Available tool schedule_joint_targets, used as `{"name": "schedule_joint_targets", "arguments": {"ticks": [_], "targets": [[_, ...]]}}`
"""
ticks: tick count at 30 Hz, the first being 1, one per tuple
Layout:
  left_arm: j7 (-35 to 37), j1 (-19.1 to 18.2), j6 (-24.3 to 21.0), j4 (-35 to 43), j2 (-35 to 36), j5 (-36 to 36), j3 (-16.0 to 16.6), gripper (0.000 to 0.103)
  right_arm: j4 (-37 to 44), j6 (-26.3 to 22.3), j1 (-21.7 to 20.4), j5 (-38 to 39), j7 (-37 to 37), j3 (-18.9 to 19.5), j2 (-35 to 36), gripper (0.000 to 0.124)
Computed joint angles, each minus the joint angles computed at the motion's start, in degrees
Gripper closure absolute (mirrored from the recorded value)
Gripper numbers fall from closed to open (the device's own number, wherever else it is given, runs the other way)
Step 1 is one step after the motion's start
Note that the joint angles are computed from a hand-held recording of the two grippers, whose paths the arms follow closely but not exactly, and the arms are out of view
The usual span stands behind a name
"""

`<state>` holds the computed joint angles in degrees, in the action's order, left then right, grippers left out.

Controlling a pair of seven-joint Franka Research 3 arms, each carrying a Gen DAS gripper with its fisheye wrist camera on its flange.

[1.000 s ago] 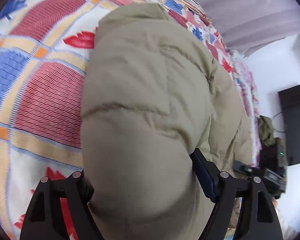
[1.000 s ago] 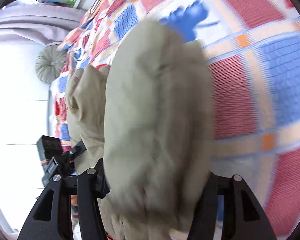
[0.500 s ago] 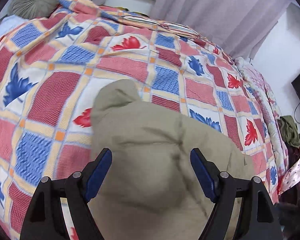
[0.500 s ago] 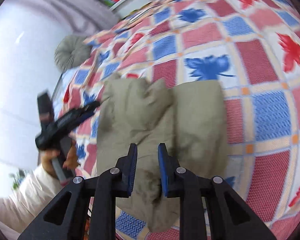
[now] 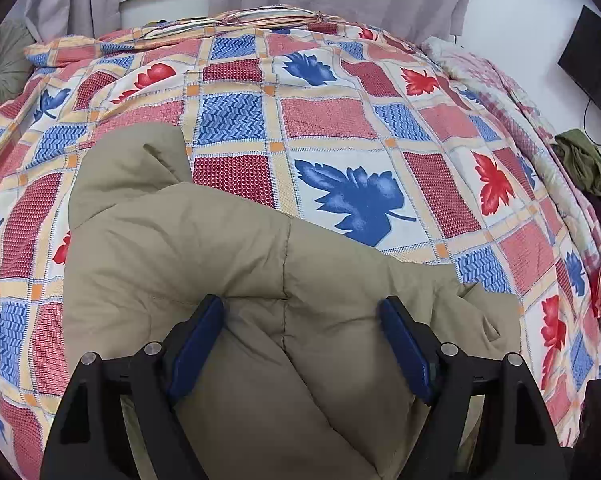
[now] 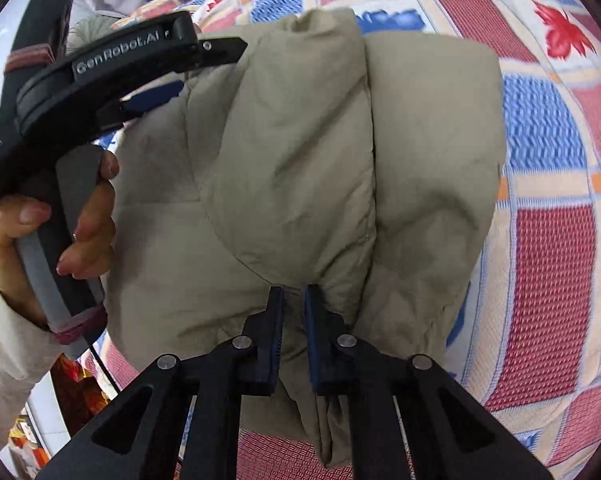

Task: Fold large clothes
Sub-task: 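Set the jacket bundle down on the quilt and smooth it with both tools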

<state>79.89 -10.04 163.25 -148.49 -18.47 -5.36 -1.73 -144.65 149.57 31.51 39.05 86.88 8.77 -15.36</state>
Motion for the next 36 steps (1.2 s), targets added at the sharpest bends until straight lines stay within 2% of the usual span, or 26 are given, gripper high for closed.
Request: {"name": "schedule_joint_targets", "arguments": {"ticks": [4,8,15,19,21,25,27,29,36], "targets": [[-1.1,0.7,-2.6,0.0,-1.5,1.3,-0.7,0.022,-0.6,2.0,0.6,2.5,-0.6,-0.2,1.3,0.114],[-3.9,2.5,-9.3,0.3,-5.3,3.9,-2.1,0.022,-0.5,1.9,0.8,4.0,-0.8,-0.4,1.4,0.114],[-6.3,2.6,-18.6,-2.4,-14.2,5.2,-1.5,0.022,-0.6,-0.3,0.1,8.9,-2.6,-1.7,1.0,0.114],[-6.5,2.1,-22.9,-4.5,-18.3,5.1,-0.9,0.022,0.5,-0.7,-1.3,7.8,-2.4,-1.7,2.4,0.114],[-6.6,1.9,-25.1,-5.5,-20.3,5.0,-0.6,0.018,0.5,-1.3,-1.9,6.7,-1.7,-1.5,1.8,0.111],[-8.6,2.3,-26.9,-9.0,-26.0,4.9,-0.6,0.017,-0.4,-3.2,-2.3,5.1,0.6,-1.2,-1.3,0.110],[-9.9,2.5,-28.2,-10.5,-28.3,4.8,-0.4,0.000,-1.0,-3.8,-2.1,4.5,1.6,-0.9,-2.5,0.109],[-10.7,3.0,-28.5,-12.1,-30.3,5.0,0.0,0.000,-1.6,-5.3,-2.2,2.5,3.6,-0.5,-3.8,0.109],[-11.7,4.1,-34.9,-14.8,-34.4,6.9,0.0,0.000,-3.3,-7.5,-2.1,-0.6,8.1,-0.2,-7.2,0.109]]}}
